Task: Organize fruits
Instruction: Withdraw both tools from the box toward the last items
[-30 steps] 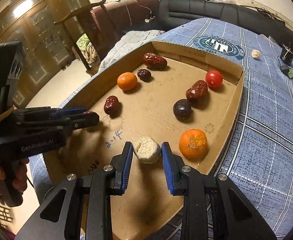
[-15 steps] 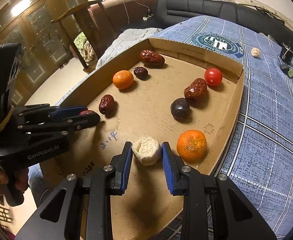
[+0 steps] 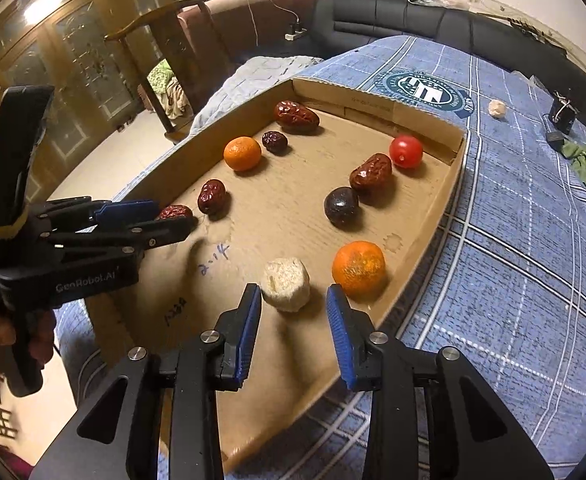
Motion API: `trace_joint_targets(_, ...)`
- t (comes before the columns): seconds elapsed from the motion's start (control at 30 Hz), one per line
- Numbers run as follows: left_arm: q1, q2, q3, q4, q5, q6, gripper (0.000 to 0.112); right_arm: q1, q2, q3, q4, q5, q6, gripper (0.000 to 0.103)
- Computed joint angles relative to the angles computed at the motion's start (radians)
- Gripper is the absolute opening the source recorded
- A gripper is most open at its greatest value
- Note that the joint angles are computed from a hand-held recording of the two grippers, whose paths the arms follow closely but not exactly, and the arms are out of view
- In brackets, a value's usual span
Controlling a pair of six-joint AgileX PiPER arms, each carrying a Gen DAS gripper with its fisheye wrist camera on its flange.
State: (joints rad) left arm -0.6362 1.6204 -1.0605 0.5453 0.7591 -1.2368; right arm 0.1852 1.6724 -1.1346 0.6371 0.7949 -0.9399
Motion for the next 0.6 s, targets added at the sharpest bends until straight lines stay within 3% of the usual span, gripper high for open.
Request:
trace_joint_targets(0.27, -0.073, -0.001, -0.034, 0.061, 0.096, -0.097, 0.074, -0.058, -0.057, 0.028, 0.028, 0.052, -0.065, 0.038)
trace_joint_targets(0.6, -0.156, 0.078, -0.188, 0.097, 0.224, -0.110, 0.076, -0.190, -0.080, 0.046, 0.051, 0.118, -0.133, 0.039)
